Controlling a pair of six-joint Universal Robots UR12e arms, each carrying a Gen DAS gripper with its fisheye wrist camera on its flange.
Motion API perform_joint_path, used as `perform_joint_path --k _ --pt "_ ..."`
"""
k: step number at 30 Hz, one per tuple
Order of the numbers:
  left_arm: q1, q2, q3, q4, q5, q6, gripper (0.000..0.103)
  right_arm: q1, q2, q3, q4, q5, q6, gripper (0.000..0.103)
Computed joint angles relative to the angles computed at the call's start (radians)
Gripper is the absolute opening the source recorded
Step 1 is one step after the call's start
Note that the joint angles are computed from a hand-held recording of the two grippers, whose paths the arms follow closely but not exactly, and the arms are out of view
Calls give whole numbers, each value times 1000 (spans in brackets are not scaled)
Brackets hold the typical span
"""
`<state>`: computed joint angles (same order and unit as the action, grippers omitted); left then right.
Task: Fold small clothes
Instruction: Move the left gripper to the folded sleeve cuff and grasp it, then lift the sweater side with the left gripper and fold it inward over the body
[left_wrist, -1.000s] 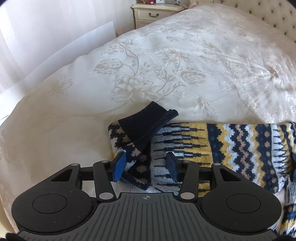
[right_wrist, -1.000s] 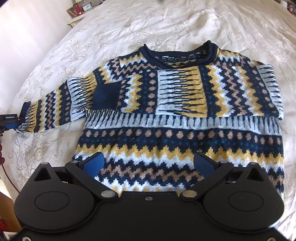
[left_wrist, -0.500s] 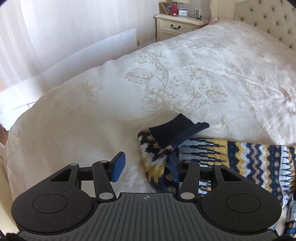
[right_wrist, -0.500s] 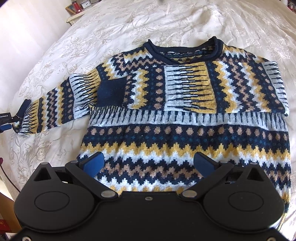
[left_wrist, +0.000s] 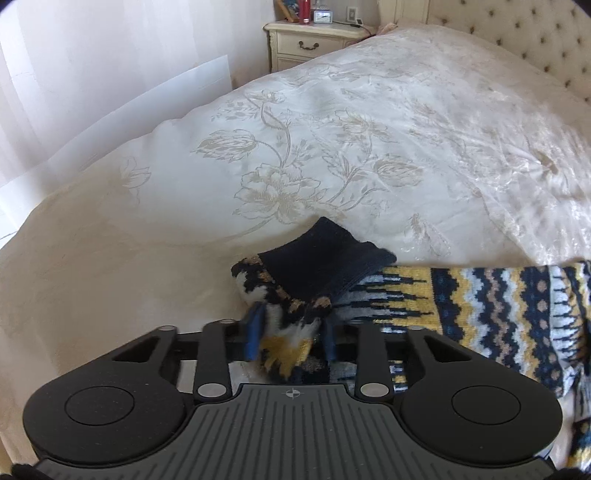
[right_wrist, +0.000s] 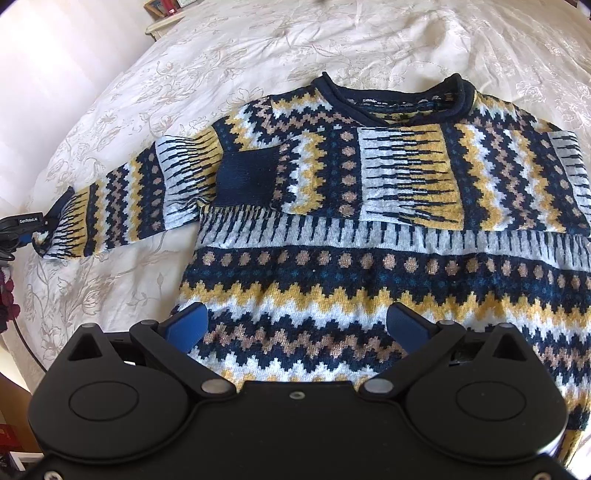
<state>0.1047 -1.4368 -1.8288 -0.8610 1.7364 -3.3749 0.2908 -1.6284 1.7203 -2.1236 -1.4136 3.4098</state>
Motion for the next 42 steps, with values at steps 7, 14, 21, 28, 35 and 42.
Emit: perform_joint_path --k 7,14,21,28,35,42 --pt "23 39 -6 130 -162 -155 13 -19 -18 20 3 22 -13 102" --pt "-63 20 64 291 -243 -198 13 -55 -48 54 -2 74 -33 102" --pt "-205 -69 154 389 -304 -200 13 -116 -103 101 -13 111 -56 102" --pt "-334 -177 209 412 -358 -238 13 -193 -163 148 -6 122 -64 102" --pt "-413 -259 254 322 -435 -218 27 -263 -202 175 21 129 -93 102" --pt "-446 -246 250 250 -435 -102 42 -303 -204 181 25 144 -120 102"
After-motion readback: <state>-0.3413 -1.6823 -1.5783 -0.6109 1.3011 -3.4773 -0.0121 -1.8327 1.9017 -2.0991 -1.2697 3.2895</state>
